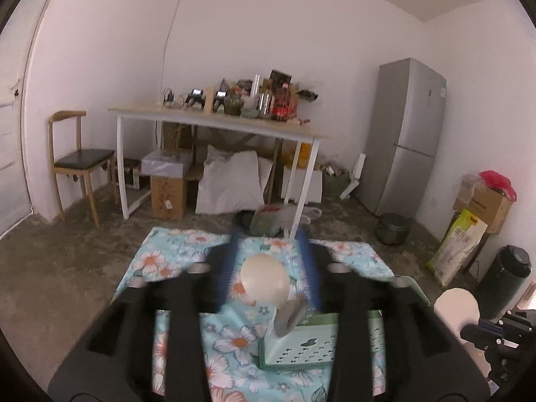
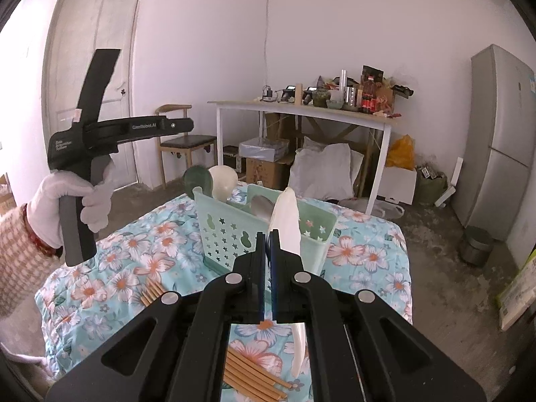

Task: Organize utensils
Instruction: 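Open the left tool over the basket while the right tool drops the white spoon in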

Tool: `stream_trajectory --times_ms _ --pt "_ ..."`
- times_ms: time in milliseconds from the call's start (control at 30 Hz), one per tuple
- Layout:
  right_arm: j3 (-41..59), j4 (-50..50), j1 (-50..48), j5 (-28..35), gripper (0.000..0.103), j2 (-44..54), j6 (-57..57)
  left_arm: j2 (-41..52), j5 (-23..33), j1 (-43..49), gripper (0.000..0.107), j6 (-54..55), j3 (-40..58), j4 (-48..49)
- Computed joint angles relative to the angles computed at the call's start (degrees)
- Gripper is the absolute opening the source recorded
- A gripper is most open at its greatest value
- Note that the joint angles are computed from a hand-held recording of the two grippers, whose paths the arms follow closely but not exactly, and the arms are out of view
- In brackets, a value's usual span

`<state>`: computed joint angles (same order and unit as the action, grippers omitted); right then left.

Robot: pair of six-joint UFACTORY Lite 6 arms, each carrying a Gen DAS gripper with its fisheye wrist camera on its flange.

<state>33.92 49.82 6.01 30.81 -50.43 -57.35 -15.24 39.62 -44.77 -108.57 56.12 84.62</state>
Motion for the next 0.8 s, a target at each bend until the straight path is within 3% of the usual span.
stream_trajectory --times_ms 233,433,567,800 --pt "2.6 9.3 -8.8 7.7 0.003 1.1 -7.7 -6.5 4.0 -2.4 0.060 -4.9 -5.1 1.5" --pt "10.0 21.0 -21.5 21.7 0.003 6.9 -14.3 -16.2 5.8 -3.3 0.062 -7.9 -13.9 -2.9" --pt "16.8 27.8 -25.6 27.8 0.003 12.7 -15.6 -21.8 8.1 -6.9 0.064 -9.9 -20.3 -5.6" --pt "27.0 34.6 -18.3 23.0 0.003 24.8 -15.1 -23.3 14.0 -19.2 0.076 -17.0 -29.1 -8.3"
